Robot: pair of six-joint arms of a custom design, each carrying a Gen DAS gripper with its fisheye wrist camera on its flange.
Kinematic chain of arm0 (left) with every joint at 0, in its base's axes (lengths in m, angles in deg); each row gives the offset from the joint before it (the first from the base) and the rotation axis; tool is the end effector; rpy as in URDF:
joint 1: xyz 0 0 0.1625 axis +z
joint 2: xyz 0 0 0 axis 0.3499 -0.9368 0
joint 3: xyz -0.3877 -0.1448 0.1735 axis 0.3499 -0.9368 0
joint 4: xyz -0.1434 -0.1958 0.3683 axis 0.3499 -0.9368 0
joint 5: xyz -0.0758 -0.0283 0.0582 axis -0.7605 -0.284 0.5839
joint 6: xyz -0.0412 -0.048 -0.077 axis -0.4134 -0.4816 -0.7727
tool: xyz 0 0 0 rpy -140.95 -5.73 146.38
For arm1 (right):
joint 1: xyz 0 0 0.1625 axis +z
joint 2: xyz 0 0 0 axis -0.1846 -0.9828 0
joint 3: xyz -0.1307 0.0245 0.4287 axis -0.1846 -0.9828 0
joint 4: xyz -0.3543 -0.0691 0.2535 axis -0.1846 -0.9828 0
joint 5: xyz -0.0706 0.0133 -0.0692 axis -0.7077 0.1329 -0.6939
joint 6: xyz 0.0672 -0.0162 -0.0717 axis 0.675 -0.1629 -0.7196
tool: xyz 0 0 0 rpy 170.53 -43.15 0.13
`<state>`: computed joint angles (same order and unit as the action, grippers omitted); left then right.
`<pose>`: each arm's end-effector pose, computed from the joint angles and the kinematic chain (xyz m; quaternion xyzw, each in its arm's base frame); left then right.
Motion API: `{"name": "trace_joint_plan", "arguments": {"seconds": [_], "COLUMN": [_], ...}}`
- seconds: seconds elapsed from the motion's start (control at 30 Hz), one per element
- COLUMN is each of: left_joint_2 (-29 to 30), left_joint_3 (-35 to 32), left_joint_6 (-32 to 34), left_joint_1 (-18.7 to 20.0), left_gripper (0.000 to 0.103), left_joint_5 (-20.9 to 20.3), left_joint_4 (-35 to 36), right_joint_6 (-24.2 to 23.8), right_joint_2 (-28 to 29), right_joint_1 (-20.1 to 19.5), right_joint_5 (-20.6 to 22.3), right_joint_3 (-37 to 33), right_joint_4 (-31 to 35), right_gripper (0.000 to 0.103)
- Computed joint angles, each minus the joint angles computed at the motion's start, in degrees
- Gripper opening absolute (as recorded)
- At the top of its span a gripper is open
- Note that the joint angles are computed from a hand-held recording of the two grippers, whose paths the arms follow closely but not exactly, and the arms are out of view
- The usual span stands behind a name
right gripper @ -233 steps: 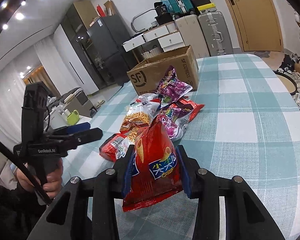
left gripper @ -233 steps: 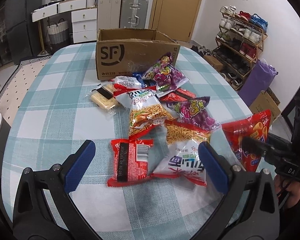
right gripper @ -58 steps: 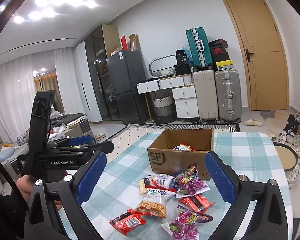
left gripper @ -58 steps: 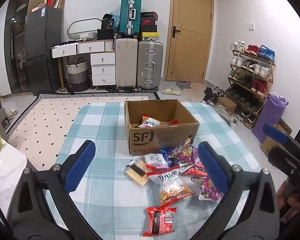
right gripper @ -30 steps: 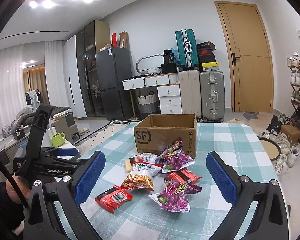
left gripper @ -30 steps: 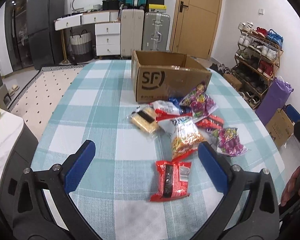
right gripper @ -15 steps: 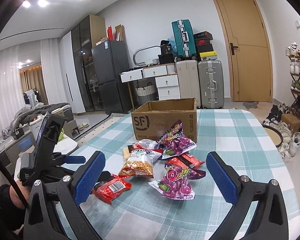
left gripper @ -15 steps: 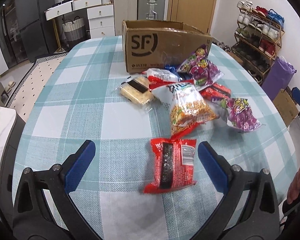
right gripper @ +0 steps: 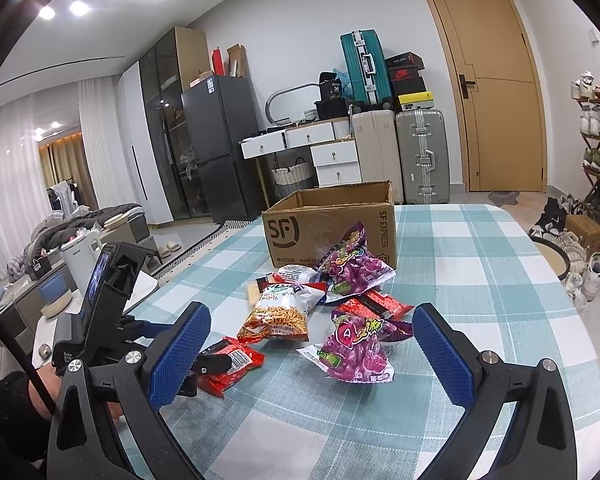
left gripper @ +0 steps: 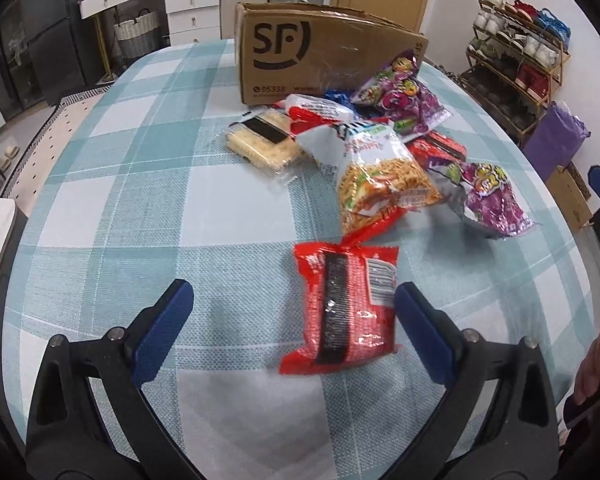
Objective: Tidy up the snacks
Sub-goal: 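Lower the left tool onto the red noodle bag and close on it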
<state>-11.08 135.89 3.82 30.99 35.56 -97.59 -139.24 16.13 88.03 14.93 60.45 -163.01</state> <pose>-0.2485 -0.6544 -0.0085 0.0461 0.8903 -0.3022 0.3376 0.0037 -0.7275 0.2671 0.3983 -0.8331 0.3726 0.0919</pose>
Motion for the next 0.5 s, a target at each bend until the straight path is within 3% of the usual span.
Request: {"name": "trace_joint_plan", "arguments": {"seconds": [0.1, 0.27, 0.37, 0.5], "left_joint_2": [0.2, 0.8, 0.7, 0.5], "left_joint_3": [-0.3, -0.8, -0.7, -0.3], "left_joint_6": [0.7, 1.6, 3.1, 4.5], "left_joint_1": [0.1, 0.4, 0.3, 0.2], "left_gripper": [0.096, 0.082, 0.070, 0.042], "left_joint_5": [-2.0, -2.7, -3.7, -4.4], "left_joint_4": [0.7, 1.1, 0.3, -0.6], "right_joint_6": [0.0, -0.5, -0.2, 0.5], "right_joint_2": [0.0, -0.2, -0.3, -0.1], "right_joint_1": [-0.1, -0.1, -0.3, -0.4], "right_joint_5": [0.0, -0.1, 0.0, -0.4], "right_joint_3": [0.0, 0.5, 0.5, 0.2], "right_joint_4": [-0.2, -0.6, -0.2, 0.3], "right_gripper": [0.103, 0.103, 0.103, 0.103]}}
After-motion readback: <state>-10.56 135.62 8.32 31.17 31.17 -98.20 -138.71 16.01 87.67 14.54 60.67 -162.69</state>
